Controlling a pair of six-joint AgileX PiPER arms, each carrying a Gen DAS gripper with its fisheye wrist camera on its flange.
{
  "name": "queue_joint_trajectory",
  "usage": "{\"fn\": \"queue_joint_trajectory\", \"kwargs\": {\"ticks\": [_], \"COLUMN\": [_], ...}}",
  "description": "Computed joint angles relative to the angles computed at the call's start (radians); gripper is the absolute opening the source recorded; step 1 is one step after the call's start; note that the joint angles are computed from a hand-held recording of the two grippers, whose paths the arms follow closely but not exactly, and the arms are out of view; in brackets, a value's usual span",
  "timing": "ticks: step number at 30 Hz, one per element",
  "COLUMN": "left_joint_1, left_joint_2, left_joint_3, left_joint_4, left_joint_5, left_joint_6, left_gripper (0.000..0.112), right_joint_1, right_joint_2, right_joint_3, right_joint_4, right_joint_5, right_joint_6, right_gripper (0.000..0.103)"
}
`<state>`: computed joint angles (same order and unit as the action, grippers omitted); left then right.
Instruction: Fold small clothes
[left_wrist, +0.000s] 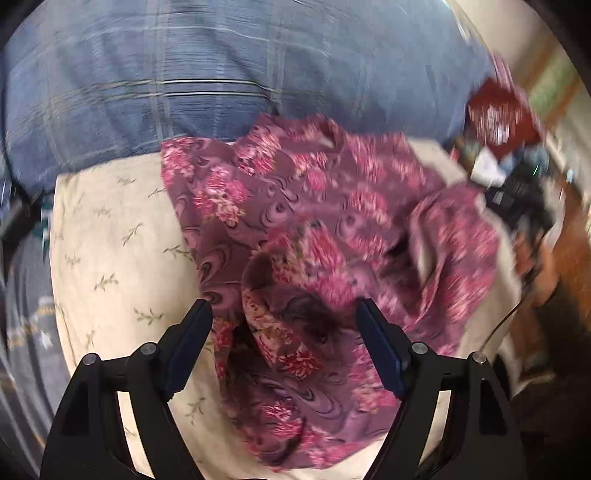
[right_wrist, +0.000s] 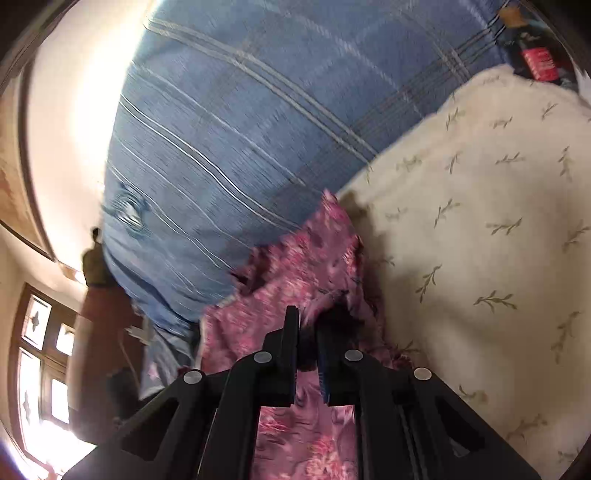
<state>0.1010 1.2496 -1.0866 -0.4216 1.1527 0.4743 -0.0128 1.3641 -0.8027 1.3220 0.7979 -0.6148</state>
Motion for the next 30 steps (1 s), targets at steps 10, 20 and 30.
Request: {"fn": "queue_joint_trajectory", "kwargs": {"ticks": [10, 20, 30], "left_joint_1": [-0.020, -0.035, 0.081], "left_joint_2": [0.074, 0.016, -0.090], "left_joint_3": [0.034, 0.093, 0.040], "left_joint_4": [-0.056, -0.079, -0.196], "left_joint_5": [-0.077, -0.175, -0.125], "left_joint_6": [0.005, -0.125, -0.126], "left_gripper": [0.080, 0.027, 0.005], "right_joint_1": [-0.066, 0.202, 0.171], "right_joint_2": [-0.047, 0.052, -0.145], "right_joint_3": [0.004, -0.122, -0.125], "right_joint_4": [-0.209, -0.575, -0.572], "right_joint_5": [-0.007, -0.267, -0.240], "right_joint_6": [0.025, 0.273, 0.296], "right_gripper": [0.047, 0.004, 0.004]}}
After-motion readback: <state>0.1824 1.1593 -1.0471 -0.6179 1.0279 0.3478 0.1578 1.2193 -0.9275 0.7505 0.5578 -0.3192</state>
